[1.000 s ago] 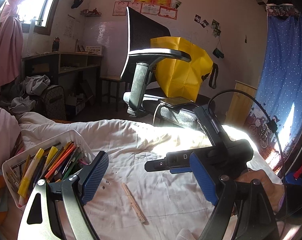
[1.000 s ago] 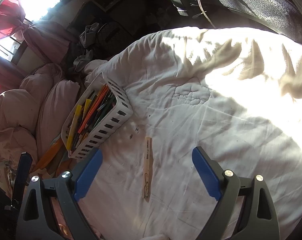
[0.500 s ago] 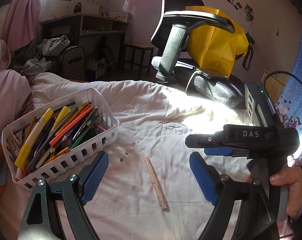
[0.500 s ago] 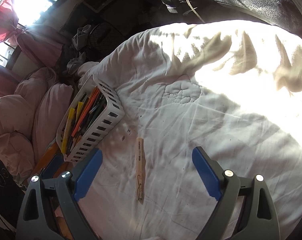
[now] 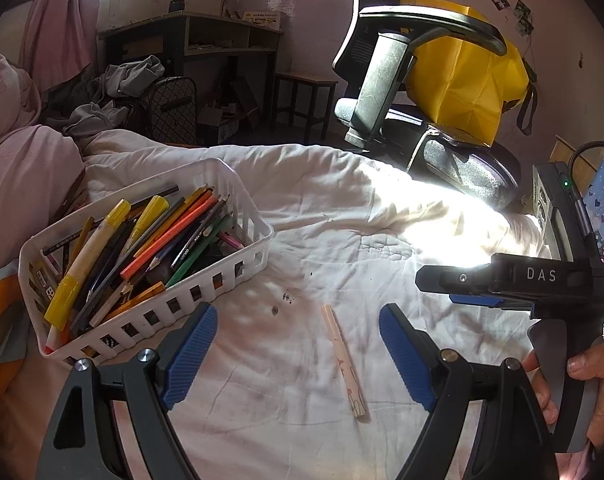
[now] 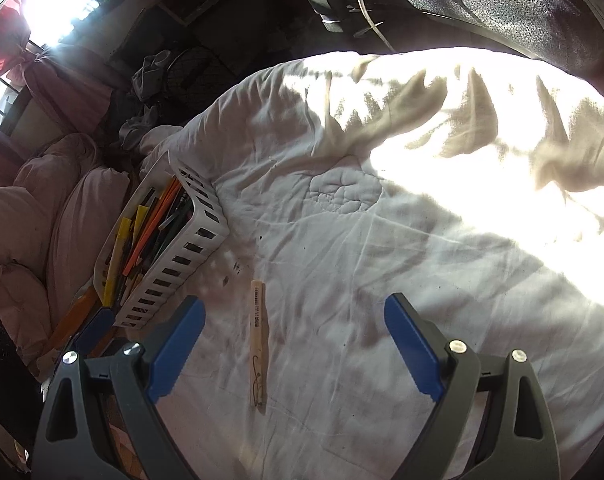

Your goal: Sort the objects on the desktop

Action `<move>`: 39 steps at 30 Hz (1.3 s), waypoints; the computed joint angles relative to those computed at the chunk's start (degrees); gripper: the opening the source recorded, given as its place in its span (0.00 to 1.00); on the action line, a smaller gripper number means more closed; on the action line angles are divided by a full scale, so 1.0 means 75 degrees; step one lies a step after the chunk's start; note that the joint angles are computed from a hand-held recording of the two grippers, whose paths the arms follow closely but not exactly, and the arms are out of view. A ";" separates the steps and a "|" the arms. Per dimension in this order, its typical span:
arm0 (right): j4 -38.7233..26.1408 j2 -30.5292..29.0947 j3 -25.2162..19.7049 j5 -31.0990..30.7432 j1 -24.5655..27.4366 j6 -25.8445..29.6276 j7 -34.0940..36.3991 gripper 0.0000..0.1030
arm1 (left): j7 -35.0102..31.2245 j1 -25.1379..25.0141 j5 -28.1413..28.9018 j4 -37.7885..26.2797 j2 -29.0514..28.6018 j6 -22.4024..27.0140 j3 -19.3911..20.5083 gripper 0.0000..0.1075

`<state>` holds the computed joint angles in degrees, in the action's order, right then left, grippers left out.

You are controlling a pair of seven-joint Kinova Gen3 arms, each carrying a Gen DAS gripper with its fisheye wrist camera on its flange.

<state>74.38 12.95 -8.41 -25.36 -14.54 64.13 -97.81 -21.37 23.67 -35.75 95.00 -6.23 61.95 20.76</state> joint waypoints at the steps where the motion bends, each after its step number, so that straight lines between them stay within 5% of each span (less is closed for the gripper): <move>1: 0.0007 -0.0002 0.0003 0.0003 0.0001 -0.0008 0.0002 0.90 | -0.0001 0.0000 -0.0006 -0.0005 -0.0001 0.0006 0.0000 0.79; 39: -0.0080 0.0068 -0.0002 0.0063 -0.0027 0.0084 -0.0078 0.90 | -0.0241 0.0147 0.0150 -0.0132 0.0186 0.0194 -0.0176 0.79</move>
